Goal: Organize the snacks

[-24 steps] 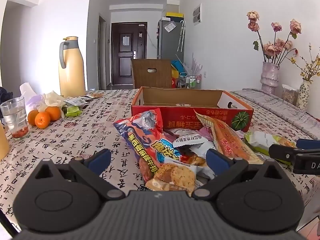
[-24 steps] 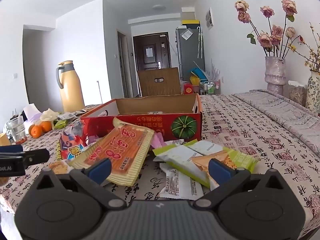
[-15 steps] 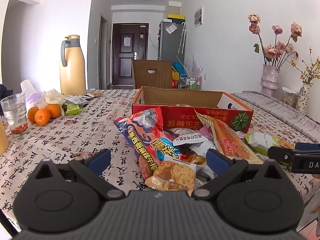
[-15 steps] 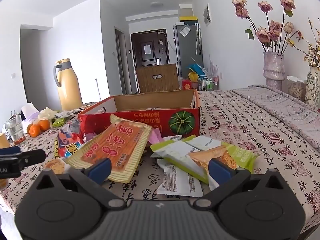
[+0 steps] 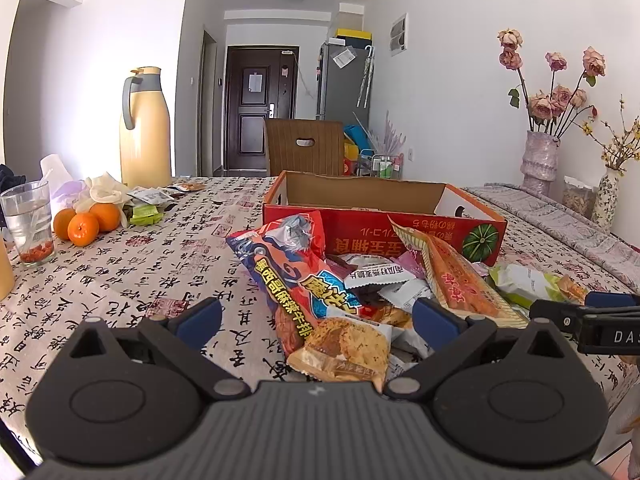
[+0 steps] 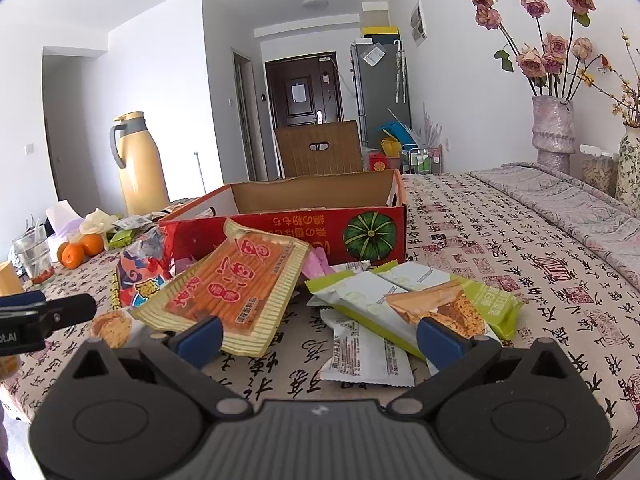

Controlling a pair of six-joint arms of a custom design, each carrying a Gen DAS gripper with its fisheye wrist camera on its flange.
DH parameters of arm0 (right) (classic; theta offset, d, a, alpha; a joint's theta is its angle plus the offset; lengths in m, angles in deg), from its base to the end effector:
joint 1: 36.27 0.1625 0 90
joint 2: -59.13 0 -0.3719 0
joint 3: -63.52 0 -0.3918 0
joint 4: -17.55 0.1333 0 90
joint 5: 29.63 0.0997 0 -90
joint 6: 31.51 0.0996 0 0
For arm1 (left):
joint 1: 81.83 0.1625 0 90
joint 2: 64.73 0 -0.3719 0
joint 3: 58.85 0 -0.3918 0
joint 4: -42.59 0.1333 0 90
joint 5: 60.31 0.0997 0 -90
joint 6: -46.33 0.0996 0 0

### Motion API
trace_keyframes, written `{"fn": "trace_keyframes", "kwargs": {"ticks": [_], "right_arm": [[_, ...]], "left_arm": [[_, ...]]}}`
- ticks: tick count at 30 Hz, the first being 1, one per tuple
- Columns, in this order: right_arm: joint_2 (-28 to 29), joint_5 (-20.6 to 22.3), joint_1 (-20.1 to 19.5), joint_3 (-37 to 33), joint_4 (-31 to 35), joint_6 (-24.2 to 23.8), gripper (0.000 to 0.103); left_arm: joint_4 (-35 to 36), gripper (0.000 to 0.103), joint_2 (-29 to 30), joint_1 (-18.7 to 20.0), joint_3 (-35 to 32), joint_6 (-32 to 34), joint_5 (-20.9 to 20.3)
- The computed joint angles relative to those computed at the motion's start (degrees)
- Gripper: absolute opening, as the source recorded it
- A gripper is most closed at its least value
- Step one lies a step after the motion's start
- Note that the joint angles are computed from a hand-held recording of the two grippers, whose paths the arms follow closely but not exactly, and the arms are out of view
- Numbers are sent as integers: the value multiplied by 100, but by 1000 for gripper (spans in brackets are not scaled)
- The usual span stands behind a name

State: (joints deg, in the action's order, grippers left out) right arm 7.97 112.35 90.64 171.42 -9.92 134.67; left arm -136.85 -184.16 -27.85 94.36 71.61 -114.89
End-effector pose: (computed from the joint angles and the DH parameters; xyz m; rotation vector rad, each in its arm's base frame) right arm 0.3158 -0.3292 0.0076 0.3542 -2.1340 1.3969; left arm -0.0020 -0.3276 0.3051 0.8471 2.1974 -1.2900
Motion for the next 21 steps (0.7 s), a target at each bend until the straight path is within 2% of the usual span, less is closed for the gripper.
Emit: {"fn": "trace_keyframes", "kwargs": {"ticks": [12,21], "right_arm": [[25,2,-8,-30,44,25,103],[100,46,2,-123,132,53,103]], "left_arm": [[-43,103,36,52,-2,-24,-34],[-110,103,100,240,-56,-8,-260]]}}
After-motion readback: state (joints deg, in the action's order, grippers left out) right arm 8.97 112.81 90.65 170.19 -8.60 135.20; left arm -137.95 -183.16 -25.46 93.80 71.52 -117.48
